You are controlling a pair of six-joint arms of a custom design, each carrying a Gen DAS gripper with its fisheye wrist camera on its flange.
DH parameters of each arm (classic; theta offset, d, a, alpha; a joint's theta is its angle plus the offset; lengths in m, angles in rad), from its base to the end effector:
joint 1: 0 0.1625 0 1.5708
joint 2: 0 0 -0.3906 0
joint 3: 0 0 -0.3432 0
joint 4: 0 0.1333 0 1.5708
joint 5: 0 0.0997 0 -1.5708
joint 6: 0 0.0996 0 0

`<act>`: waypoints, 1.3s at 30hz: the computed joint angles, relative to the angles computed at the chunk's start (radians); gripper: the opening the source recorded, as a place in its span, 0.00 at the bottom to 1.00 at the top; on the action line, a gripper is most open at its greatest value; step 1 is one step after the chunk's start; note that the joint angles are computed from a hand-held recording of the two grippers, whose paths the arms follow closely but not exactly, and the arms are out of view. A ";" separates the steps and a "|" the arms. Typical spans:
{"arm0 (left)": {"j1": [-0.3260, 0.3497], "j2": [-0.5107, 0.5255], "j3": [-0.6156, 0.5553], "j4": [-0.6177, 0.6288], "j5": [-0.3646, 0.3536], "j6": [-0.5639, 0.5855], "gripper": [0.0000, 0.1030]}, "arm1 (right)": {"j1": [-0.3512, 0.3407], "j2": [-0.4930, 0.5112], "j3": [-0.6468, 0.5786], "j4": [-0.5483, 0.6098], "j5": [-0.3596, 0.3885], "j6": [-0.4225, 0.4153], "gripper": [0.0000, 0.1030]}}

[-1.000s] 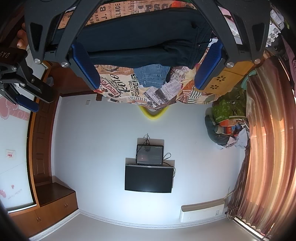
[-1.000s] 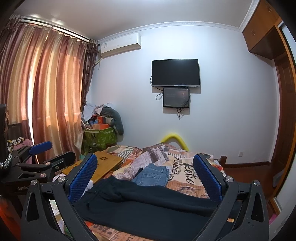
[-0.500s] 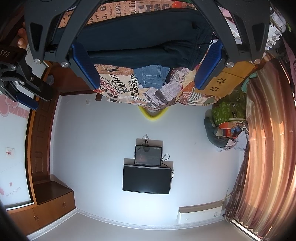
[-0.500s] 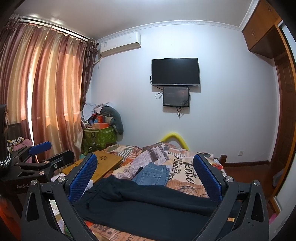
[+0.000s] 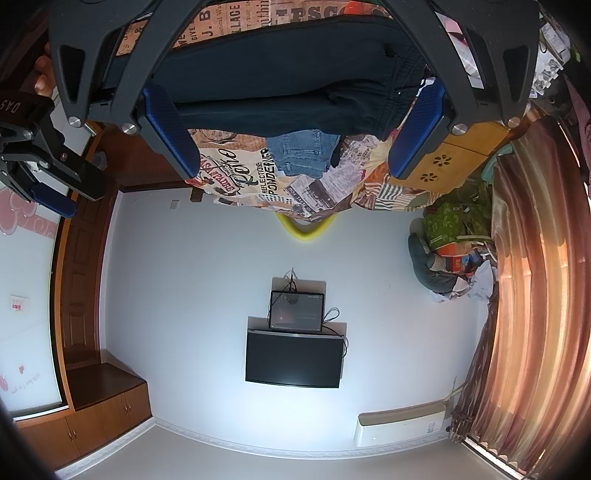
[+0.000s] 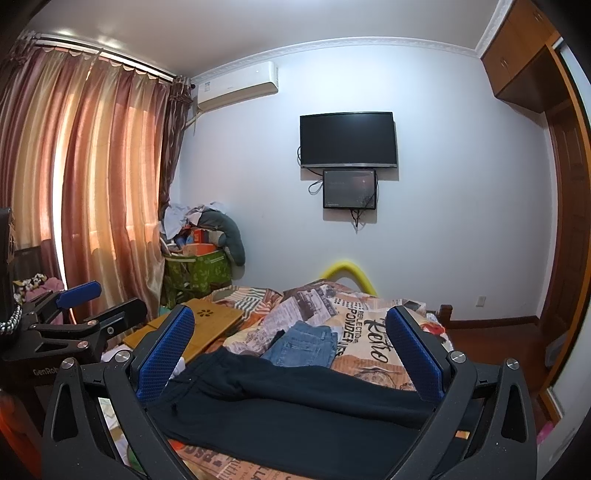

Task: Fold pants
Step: 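Grasp the navy pants waistband with the left gripper while the right gripper grasps the other waistband end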

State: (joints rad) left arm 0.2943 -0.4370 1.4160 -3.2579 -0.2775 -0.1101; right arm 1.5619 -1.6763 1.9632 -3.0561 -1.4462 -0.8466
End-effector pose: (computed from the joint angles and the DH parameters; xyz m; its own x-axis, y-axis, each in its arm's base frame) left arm -0.5449 -0.4045 0.0871 -0.7539 0.0560 -0.6546 0.6480 0.2279 -0.7267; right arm 0.1420 -0.4176 0.5107 -0.6605 -0.3434 0.6677 -0.7418 0.1610 -0.6510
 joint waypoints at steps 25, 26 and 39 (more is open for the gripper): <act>0.330 0.066 -0.297 0.536 -0.140 -0.109 1.00 | -0.166 0.253 -0.357 0.169 -0.294 -0.051 1.00; 0.352 0.073 -0.323 0.576 -0.147 -0.125 0.98 | -0.167 0.269 -0.383 0.181 -0.308 -0.048 1.00; 0.590 0.343 -0.910 1.087 -0.182 -0.173 0.71 | -0.272 0.481 -0.716 0.266 -0.494 -0.044 0.98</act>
State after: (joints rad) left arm 0.8846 -0.0937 0.5060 -2.1714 -0.4599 -0.2832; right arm 1.2895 -1.1955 1.2476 -2.7902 -1.9400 -0.8905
